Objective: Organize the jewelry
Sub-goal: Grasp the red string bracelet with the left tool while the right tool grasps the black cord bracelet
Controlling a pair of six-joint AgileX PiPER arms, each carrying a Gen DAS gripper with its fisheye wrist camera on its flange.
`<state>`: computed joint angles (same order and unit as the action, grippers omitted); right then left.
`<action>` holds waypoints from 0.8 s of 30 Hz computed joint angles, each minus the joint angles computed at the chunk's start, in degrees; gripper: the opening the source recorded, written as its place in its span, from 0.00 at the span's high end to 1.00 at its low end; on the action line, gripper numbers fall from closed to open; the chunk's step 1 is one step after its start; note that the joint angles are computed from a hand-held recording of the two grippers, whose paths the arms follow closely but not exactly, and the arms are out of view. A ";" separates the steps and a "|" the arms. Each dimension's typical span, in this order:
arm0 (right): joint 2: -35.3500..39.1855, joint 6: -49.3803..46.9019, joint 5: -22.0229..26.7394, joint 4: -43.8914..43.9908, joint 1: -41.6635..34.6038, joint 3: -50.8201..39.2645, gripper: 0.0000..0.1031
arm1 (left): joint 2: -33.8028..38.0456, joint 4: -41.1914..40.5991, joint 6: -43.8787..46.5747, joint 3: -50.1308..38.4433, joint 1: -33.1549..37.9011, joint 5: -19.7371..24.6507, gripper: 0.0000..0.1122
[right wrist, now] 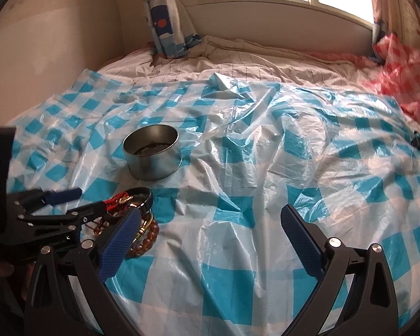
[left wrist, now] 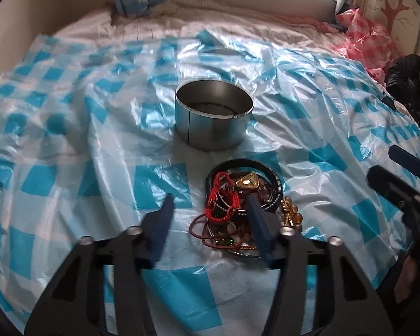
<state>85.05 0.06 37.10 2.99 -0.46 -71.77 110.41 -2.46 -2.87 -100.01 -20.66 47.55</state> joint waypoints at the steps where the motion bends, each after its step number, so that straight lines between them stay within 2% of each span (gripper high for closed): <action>1: -0.01 -0.47 -0.10 0.95 -0.41 0.08 0.07 | 0.66 -2.47 1.28 -0.57 0.79 0.73 0.68; 3: 0.00 -1.46 -0.08 2.71 -1.09 0.16 0.07 | 1.42 -6.28 3.20 -1.38 2.06 1.66 0.80; 7: 0.48 -4.24 0.14 6.31 -1.57 -0.10 0.07 | 1.98 -8.72 4.73 -1.71 2.60 1.84 0.91; 10: 2.07 -9.45 0.41 12.50 -2.26 -1.13 0.07 | 1.20 -7.86 4.83 -0.80 2.00 0.53 0.92; 14: 6.10 -13.28 1.43 14.87 -0.71 -3.88 0.07 | -0.28 -10.11 6.06 0.31 3.04 -0.89 0.92; 17: 9.81 -17.29 3.94 17.62 0.16 -6.90 0.07 | -1.57 -12.48 6.79 1.53 4.41 -2.62 0.92; 21: 14.60 -24.47 8.87 27.06 -1.43 -10.98 0.08 | -2.80 -14.96 7.78 2.69 5.83 -4.52 0.92; 22: 15.48 -25.85 10.00 29.20 -1.96 -11.75 0.10 | -2.98 -15.47 8.02 2.88 6.13 -4.70 0.92; 24: 17.79 -27.76 12.75 33.55 -3.27 -13.68 0.30 | -3.01 -16.00 8.41 2.97 6.45 -4.85 0.92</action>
<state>102.84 -27.70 49.85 36.54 -3.73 -85.45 107.40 -18.46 5.54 -97.04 -14.21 42.69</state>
